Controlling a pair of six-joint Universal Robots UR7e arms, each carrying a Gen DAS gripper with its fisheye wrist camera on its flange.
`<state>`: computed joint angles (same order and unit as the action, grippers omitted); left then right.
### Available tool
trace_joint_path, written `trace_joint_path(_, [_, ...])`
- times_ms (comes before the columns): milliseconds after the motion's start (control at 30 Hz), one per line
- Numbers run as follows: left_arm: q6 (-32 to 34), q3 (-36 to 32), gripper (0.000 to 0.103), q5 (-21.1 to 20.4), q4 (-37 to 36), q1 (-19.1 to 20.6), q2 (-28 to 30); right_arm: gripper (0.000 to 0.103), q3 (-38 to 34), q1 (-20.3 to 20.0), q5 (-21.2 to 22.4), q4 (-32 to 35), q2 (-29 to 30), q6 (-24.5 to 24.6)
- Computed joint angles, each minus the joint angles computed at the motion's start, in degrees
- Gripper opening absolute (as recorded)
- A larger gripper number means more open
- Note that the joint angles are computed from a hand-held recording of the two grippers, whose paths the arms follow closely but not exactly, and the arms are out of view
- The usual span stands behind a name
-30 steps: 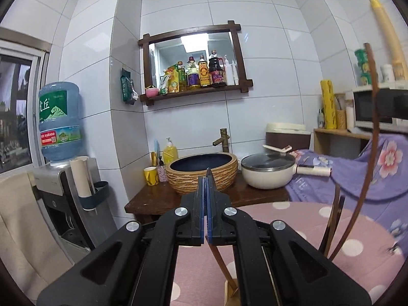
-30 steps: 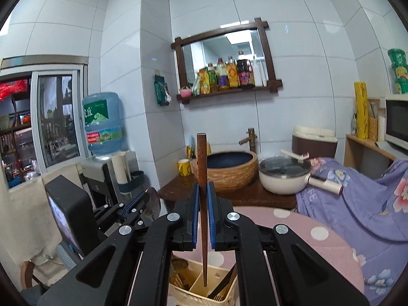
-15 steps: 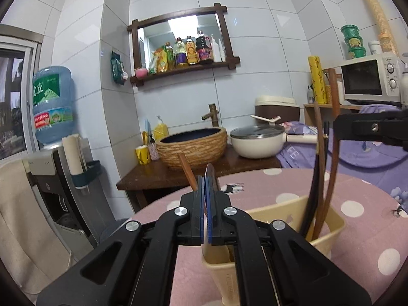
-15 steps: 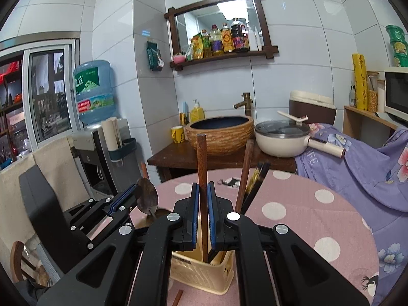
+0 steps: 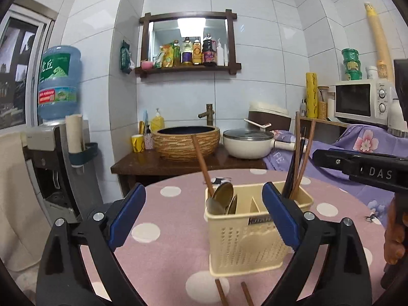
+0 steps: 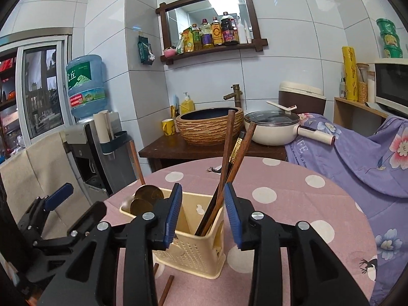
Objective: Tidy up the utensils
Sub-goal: 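Open both grippers to release the spoon and chopstick into the basket, then withdraw both tools from the basket toward the two brown chopsticks on the table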
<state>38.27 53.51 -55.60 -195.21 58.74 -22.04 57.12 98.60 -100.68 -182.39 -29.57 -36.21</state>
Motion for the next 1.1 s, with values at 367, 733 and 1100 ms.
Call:
trace_joint_path(367, [-14.8, 19.5, 0.097, 9.2, 5.6, 0.1, -11.4, 0.05, 13.5, 0.4, -1.6, -0.6, -4.6, -0.8])
trace_joint_path(733, [-25.8, 27.1, 0.097, 12.1, 12.6, 3.2, -14.8, 0.045, 11.9, -0.1, -9.3, 7.3, 0.3, 2.3])
trace_joint_path(1100, [-28.0, 25.6, 0.097, 11.2, 17.2, 4.0, -14.1, 0.029, 1.4, 0.5, -17.0, 18.4, 7.3, 7.3])
